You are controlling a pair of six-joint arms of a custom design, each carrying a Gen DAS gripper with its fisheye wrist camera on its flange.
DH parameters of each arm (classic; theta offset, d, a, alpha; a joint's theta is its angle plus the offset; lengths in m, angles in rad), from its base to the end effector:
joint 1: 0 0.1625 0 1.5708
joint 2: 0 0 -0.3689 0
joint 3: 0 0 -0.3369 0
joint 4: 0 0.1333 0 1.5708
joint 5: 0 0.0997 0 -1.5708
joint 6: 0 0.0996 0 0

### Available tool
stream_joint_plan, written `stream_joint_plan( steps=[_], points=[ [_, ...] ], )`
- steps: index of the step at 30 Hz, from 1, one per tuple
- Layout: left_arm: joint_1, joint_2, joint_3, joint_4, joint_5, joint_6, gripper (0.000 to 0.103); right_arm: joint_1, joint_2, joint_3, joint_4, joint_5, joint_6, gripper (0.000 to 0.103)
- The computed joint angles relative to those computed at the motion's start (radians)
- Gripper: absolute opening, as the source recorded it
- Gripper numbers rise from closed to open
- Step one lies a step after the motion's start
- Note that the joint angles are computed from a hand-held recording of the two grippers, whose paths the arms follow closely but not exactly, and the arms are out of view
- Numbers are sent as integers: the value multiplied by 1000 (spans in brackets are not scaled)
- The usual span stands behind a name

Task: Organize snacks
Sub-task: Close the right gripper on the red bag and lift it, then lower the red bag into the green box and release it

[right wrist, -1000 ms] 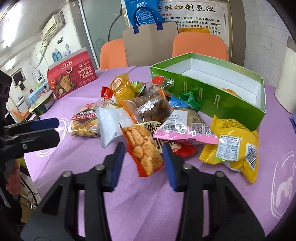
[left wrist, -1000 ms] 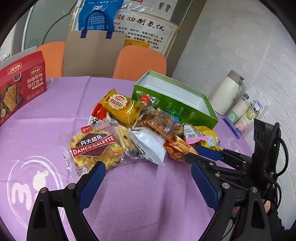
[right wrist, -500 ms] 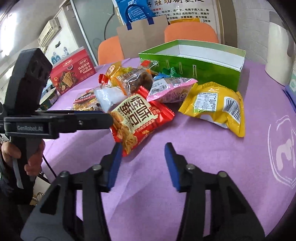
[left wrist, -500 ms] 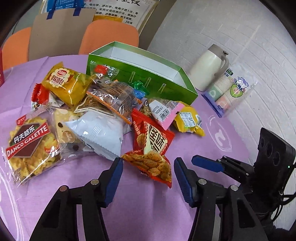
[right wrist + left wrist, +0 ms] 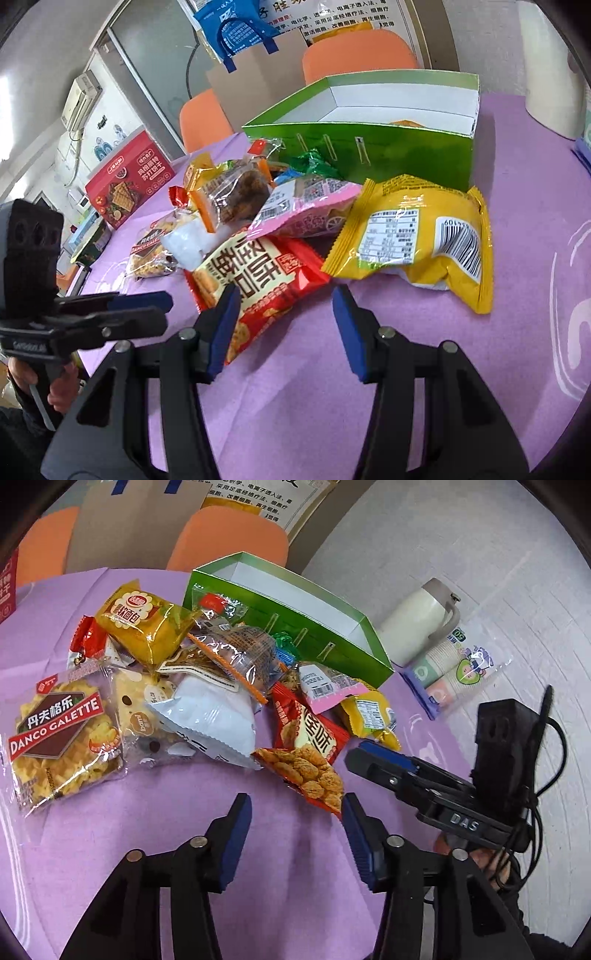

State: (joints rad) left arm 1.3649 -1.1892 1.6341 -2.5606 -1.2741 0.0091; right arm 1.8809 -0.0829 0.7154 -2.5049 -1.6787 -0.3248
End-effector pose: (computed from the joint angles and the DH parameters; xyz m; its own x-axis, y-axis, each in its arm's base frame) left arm 0.0412 -0.5972 0.3301 -0.9655 0.0548 -0.2547 0.1836 0.8367 -0.5160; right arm 0.3499 -0.6901 -0.0711 -0.8135 -0.5488 0.1923 -0.5814 0.7747 -0.2487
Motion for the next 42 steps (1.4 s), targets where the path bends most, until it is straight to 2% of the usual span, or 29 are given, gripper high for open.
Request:
stream_joint_plan(
  steps=[5,8,9,10,12,15,18,23,27,28,29,30,31,32,33,34,36,38,40,42],
  points=[
    [2,61,-46,-16,12,-30,61,-4,96,-179,69,-32,17,54],
    [19,96,-78,-22,-6,-57,60,-14,133,-262,131,3,35,54],
    [25,99,-90,2,-15,-60,58,-16,129,-256,140,22,33,52],
    [29,102,-96,9,-19,-57,57,-17,121,-246,157,35,24,44],
    [37,105,-104,23,-37,-56,51,-10,88,-184,143,32,-7,43],
    [39,112,-111,12,-17,-69,51,-7,70,-154,152,41,-19,42],
    [47,117,-119,13,-31,-74,51,-3,98,-203,167,23,-26,42],
    [36,89,-84,7,2,-66,51,-6,144,-288,231,43,-21,47],
    [39,76,-62,-7,-5,-51,50,-8,121,-231,197,45,-35,47],
    [40,80,-66,-8,-8,-48,48,-6,125,-235,195,43,-32,47],
    [46,87,-79,5,-31,-49,38,-5,130,-243,198,44,-33,47],
    [50,94,-91,17,-48,-49,36,-3,139,-257,207,43,-36,44],
    [44,95,-91,14,-33,-45,36,3,136,-245,187,21,-34,40],
    [39,93,-90,18,-22,-36,34,6,117,-203,153,17,-33,39],
    [33,87,-81,13,-17,-35,32,8,97,-160,119,20,-31,33],
    [28,73,-66,4,-11,-28,29,10,67,-100,69,16,-31,23],
    [26,43,-50,6,-51,-17,29,8,0,22,-18,51,-19,22],
    [6,18,-36,-6,-56,10,28,13,-48,99,-81,68,-16,21],
    [-16,4,-36,-22,-57,38,29,28,-79,143,-147,67,-41,20],
    [-32,11,-69,-23,-67,68,28,40,-85,134,-183,68,-55,20]
  ],
)
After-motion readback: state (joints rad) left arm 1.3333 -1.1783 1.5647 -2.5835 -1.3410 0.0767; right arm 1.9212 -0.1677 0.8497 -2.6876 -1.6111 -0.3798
